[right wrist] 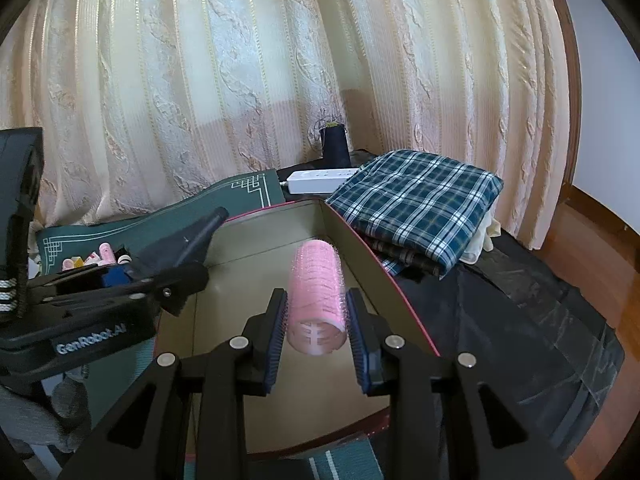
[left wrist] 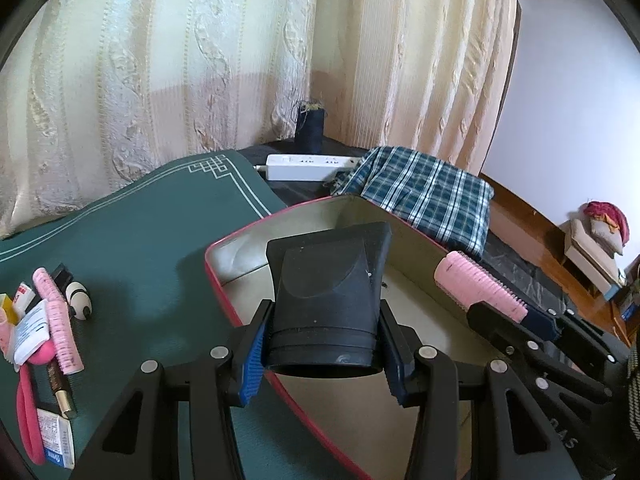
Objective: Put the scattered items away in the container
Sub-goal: 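Carry both items over the red box and open both grippers to drop them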
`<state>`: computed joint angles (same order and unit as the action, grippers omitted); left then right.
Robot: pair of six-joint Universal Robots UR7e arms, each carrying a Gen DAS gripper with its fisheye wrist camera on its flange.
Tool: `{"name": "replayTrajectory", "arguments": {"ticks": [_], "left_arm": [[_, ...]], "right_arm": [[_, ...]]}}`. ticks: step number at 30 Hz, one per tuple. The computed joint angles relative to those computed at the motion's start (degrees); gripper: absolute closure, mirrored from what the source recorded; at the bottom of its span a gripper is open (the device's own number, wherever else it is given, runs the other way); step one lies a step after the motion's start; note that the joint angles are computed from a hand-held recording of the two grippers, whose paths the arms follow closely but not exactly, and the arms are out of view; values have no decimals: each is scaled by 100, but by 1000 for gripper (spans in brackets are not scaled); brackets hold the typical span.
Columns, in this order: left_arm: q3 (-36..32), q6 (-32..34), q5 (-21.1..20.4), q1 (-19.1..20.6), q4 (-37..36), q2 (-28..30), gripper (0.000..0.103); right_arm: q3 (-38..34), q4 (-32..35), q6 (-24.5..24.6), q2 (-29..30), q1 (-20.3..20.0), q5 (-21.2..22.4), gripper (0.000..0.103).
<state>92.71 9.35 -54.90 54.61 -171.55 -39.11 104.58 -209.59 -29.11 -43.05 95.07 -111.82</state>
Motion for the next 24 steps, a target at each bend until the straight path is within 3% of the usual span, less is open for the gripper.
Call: {"name": "replayTrajectory", "arguments": {"ticks": [20, 24], "left_arm": [[-543, 50, -7, 196, 668, 347, 52], [-501, 26, -66, 191, 517, 293, 35]], "right_arm": [[-331, 458, 1, 138, 34, -217, 70], [-357, 565, 131, 139, 15, -253, 64]]}}
